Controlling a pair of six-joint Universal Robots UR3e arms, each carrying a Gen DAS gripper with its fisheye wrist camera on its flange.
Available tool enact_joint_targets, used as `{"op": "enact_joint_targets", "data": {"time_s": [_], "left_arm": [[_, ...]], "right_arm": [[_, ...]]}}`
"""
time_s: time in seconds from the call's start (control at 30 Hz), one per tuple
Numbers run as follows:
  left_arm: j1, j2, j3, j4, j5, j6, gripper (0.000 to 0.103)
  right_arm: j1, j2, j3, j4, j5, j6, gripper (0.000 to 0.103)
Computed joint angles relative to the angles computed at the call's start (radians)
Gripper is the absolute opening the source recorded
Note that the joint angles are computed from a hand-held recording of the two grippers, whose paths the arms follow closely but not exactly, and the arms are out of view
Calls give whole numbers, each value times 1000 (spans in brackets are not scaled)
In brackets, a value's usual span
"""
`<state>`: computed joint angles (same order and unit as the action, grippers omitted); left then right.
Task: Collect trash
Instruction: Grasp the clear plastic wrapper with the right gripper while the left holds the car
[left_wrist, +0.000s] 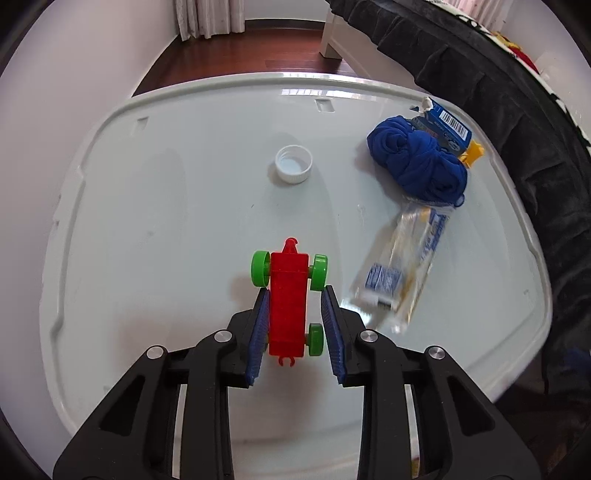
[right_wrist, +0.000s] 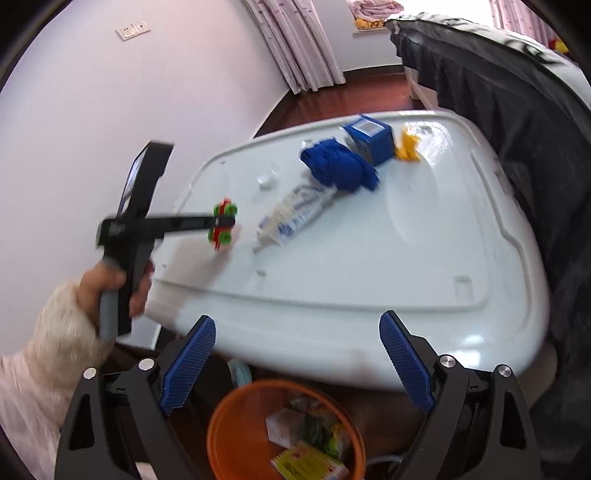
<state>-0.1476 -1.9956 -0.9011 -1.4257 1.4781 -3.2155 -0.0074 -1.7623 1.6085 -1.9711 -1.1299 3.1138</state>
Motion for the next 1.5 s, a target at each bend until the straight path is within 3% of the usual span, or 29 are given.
{"op": "enact_joint_targets", "data": {"time_s": [0.17,0.2,0.43,0.73,0.9,1.0,1.2,1.3,1.43,1.5], "left_arm": [[34,102,-142,39,-32,28,27],[39,115,-156,49,-37,36,20],[86,168,-221,78,-109,69,20],[112,190,-236,85,-130,70,20],[86,227,-248,127,-88,85,20],[79,258,-265,161,-68,94,20],[118,319,-295,166,-98,104,20],[136,344,-316,171,-107,111,20],[140,356,-327,173,-109,116,20],[138,358,-326,169,-112,120,20]], "right_arm": [[79,216,-165,-83,-21,132,89],[92,249,-197,-90,-31,149,89],[174,505,-473,-56,-118,285,89],[200,615,-589,-27,-163,375,89],[208,670,-652,-3,-201,486,97],[235,727,-739,48,-251,536,97],[339,966,-1128,269,-458,635,96],[345,1036,-1207,302,-467,698,96],[370,1096,-1260,278,-518,656,98],[368,1065,-1182,209,-508,619,87]]}}
